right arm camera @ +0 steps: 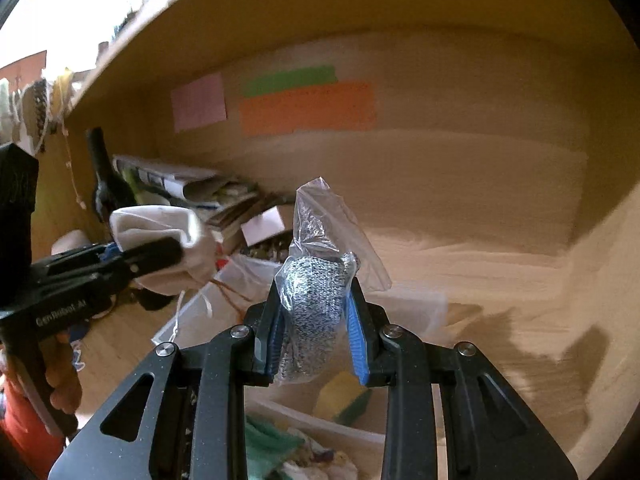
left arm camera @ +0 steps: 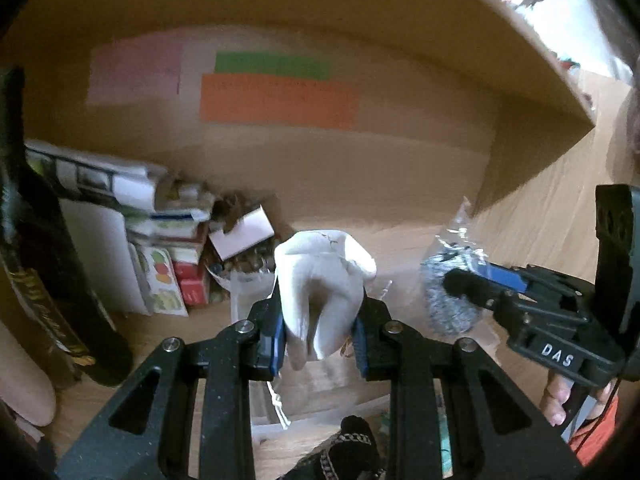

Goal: Organize soft objects
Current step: 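Lower the scrubber and white cloth into the clear bin and open both tools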

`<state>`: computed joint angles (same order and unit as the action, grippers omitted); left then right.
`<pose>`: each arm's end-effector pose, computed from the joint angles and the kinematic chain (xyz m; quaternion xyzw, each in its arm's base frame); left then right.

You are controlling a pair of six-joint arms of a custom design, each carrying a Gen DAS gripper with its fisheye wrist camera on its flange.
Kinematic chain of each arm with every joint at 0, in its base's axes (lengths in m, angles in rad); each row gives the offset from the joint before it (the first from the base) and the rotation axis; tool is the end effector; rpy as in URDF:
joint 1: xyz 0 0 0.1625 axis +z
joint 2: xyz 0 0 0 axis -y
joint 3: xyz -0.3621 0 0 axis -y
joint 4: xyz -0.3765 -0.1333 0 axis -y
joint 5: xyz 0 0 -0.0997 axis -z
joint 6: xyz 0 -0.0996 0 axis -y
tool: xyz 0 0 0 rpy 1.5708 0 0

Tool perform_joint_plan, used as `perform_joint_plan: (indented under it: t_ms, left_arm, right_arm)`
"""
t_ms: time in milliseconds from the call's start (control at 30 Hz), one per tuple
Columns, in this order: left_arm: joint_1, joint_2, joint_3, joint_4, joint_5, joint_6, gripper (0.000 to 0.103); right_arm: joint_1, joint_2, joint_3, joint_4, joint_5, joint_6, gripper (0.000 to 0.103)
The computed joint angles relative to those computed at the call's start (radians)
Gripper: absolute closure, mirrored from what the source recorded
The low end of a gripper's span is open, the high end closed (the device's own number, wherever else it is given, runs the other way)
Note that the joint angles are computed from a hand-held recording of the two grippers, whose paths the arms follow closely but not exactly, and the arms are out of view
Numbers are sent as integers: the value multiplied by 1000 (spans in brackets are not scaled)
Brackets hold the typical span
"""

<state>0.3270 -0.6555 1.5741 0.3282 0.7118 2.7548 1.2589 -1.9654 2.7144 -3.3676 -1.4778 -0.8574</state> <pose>-0.3513 -0.3396 -0.0094 0.3117 0.8441 -0.3997 0.1750 0.0521 -0.3029 0.2773 0.2554 -0.8267 0.4389 0.2422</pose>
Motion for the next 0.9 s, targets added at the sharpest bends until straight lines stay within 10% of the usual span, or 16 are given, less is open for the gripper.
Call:
perform_joint_plan:
  t_ms: [600,900]
  left_arm:
    - [132,144,-148,176,157,-64,75]
    - [125,132,-136,186,152,-92,48]
  right_arm:
    - [65,341,-113,-63,-267,-19,77]
    - [80,321,-113,-39,-308,-6,70]
